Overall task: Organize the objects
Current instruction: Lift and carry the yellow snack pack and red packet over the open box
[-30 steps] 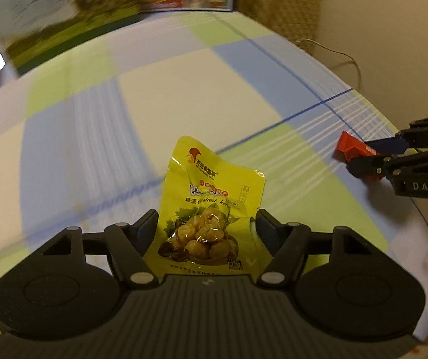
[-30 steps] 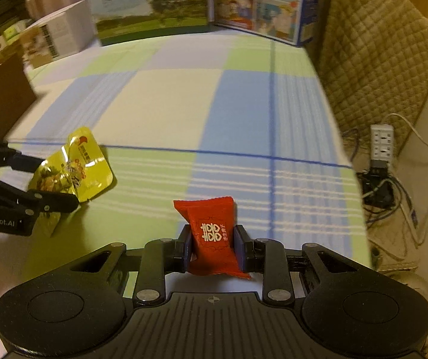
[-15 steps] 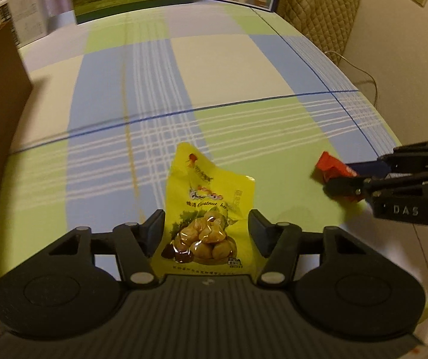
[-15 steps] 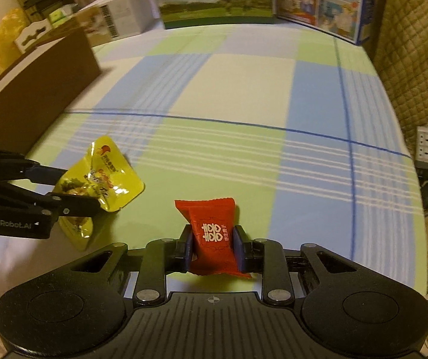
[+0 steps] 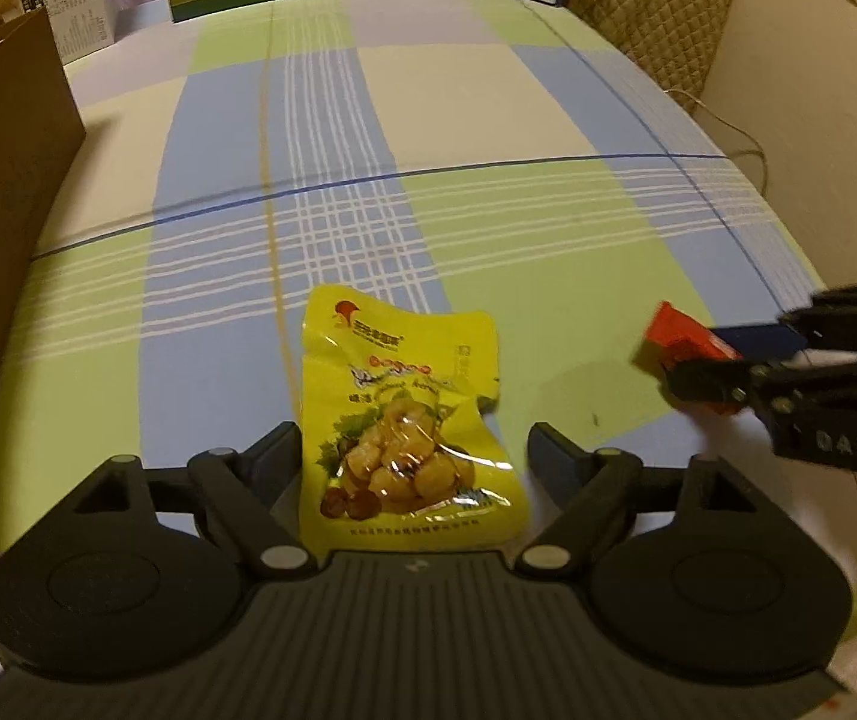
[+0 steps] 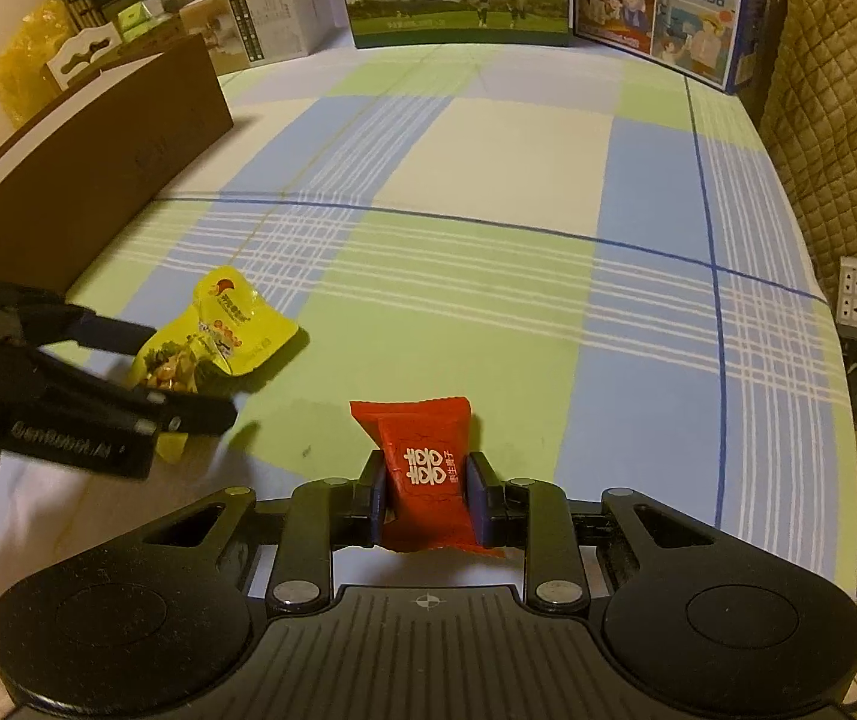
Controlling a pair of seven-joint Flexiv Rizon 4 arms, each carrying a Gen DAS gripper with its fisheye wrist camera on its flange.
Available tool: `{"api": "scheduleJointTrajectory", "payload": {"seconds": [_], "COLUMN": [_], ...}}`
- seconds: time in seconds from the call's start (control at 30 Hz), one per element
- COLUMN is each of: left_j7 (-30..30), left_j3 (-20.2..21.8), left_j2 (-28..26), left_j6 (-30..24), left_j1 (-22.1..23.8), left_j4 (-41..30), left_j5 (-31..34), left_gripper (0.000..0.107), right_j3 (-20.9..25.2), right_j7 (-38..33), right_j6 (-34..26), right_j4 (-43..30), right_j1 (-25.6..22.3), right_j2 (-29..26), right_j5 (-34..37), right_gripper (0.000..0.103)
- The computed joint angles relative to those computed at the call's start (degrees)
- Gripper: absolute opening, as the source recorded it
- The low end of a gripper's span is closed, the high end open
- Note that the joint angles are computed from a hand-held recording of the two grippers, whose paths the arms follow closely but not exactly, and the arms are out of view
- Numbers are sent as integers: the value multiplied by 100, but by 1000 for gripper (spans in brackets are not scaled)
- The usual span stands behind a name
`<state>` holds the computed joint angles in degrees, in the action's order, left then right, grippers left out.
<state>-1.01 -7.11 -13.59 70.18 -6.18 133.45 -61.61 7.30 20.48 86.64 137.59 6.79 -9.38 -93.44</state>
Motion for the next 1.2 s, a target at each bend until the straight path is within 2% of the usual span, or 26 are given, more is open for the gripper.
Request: {"api": "scheduleJointTrajectory", "payload": {"seconds": [0.17, 0.27, 0.53, 0.83, 1.03, 1.2], "left_j7": [-489, -420, -468, -431, -491, -278], "left_j3": [26, -101, -178, -68, 137, 265], "left_j2": [-135, -168, -106, 82, 309, 476], "left_j6": [109, 377, 388, 135, -229, -469], "left_j1": [-26, -7, 103, 141, 150, 152], "left_j4": [-128, -95, -49, -19, -20, -42], "left_j5": [414, 452, 542, 380, 349, 120], "left_gripper": [77, 67, 64, 60, 56, 55], "right_j3": [11, 7, 10, 49, 71, 98], "right_j7": [23, 55, 191, 129, 111, 168], "right_j6": [-11, -18, -6, -62, -122, -193], "right_j4": [78, 96, 58, -11, -110, -259], "right_j1": [1, 7, -38, 42, 169, 303], "right_j2": [54, 78, 83, 50, 67, 79], "right_j5": [33, 28, -135, -44, 34, 34], "right_gripper": [24, 24, 24, 24, 24, 24]}}
